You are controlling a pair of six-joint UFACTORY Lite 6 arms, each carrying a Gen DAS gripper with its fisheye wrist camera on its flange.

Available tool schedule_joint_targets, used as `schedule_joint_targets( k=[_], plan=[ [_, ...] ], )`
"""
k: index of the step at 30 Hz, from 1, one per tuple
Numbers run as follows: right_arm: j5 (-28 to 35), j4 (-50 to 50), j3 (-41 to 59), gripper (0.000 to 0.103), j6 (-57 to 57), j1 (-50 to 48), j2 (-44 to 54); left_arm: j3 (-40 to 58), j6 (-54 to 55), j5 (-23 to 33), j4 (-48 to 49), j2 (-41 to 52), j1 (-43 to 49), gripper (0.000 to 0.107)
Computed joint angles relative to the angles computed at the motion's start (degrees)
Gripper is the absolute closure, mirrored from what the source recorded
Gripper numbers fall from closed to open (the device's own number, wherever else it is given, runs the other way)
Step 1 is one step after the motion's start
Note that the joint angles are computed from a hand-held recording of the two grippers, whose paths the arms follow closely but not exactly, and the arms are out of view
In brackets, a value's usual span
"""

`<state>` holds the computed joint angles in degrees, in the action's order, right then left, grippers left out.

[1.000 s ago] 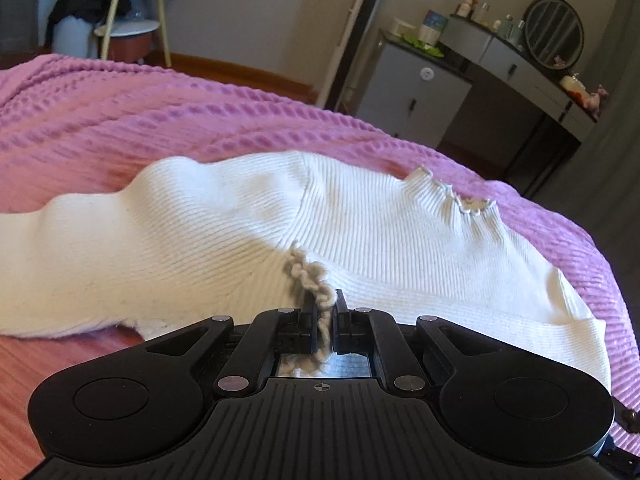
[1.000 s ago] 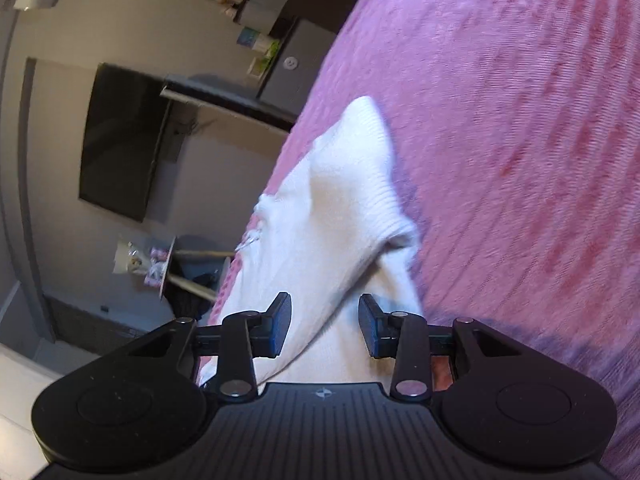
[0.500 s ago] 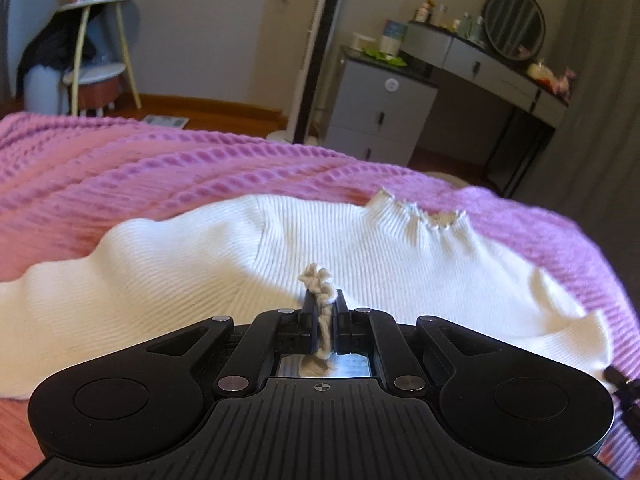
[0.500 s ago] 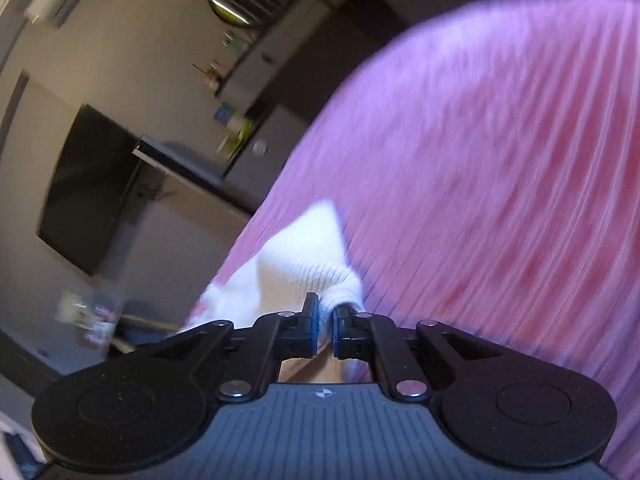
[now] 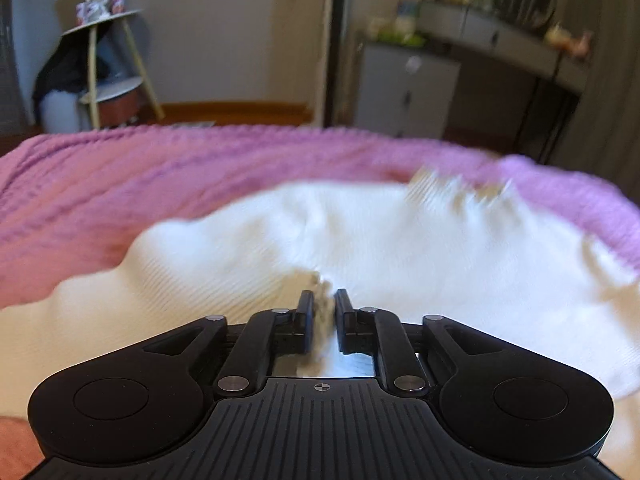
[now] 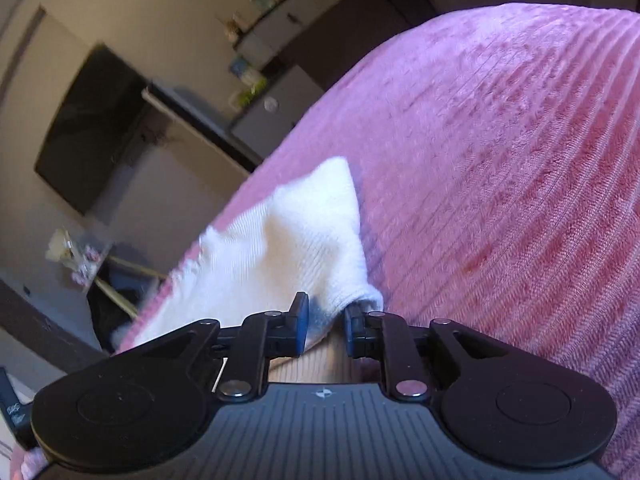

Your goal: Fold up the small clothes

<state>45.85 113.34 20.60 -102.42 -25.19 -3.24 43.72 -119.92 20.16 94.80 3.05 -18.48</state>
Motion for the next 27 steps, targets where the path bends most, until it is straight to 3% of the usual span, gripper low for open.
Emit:
schedule_joint_targets(
  k=[2, 4, 6, 9, 11, 12, 13, 15, 20, 23, 27],
  plan=[
    [-1.53, -9.56, 2.11, 0.075, 7.93, -1.07, -2.44, -2.71, -2.89, 0.50, 2.12, -2.65, -0.28, 0.080],
    [2.98, -20.93, 5.62, 0.039, 14.06, -3.56, -2.29, -4.53, -3.61, -1.04, 2.30, -4.84, -0.21, 0.077],
    [12.43, -26.21, 7.93, 0.035, 11.93, -6.76, -0.60, -5.18, -3.10, -2.25, 2.31, -5.50, -0.72, 0.071],
    [14.27, -20.89, 4.77, 0.036, 7.36, -6.90, -4.85, -4.90, -2.83, -0.37, 1.92, -4.40, -2.61, 0.070],
    [7.79, -14.57, 2.60, 0.054, 3.97, -2.85, -7.81, -4.57, -3.57, -0.24, 1.70, -3.92, -2.95, 0.084],
    [2.02, -9.77, 0.99, 0.069, -0.02, 0.96, -9.92, -4.25, -3.66, -0.72, 1.75, -3.62, -2.83, 0.089],
    [-3.37, -5.19, -0.22, 0.075, -3.95, 4.68, -11.11, -3.67, -2.65, -0.46, 0.79, -3.07, -3.10, 0.093],
    [-12.18, 5.81, -0.95, 0.078, -13.39, 11.80, -10.12, -2.20, 0.06, 2.13, -1.21, -1.52, -4.64, 0.096],
    [-20.35, 34.03, -3.84, 0.078, -39.94, 23.79, -12.49, -3.09, -3.51, 7.26, 3.18, -2.01, -6.98, 0.098],
    [-18.44, 38.11, -6.82, 0.078, -44.03, 25.78, -17.33, -3.22, -5.66, 8.42, 4.30, -1.32, -5.70, 0.098],
    [-19.59, 42.09, -3.73, 0.077, -47.75, 27.85, -10.60, -3.43, -4.96, 8.30, 4.05, 0.78, -4.70, 0.090]
  ],
)
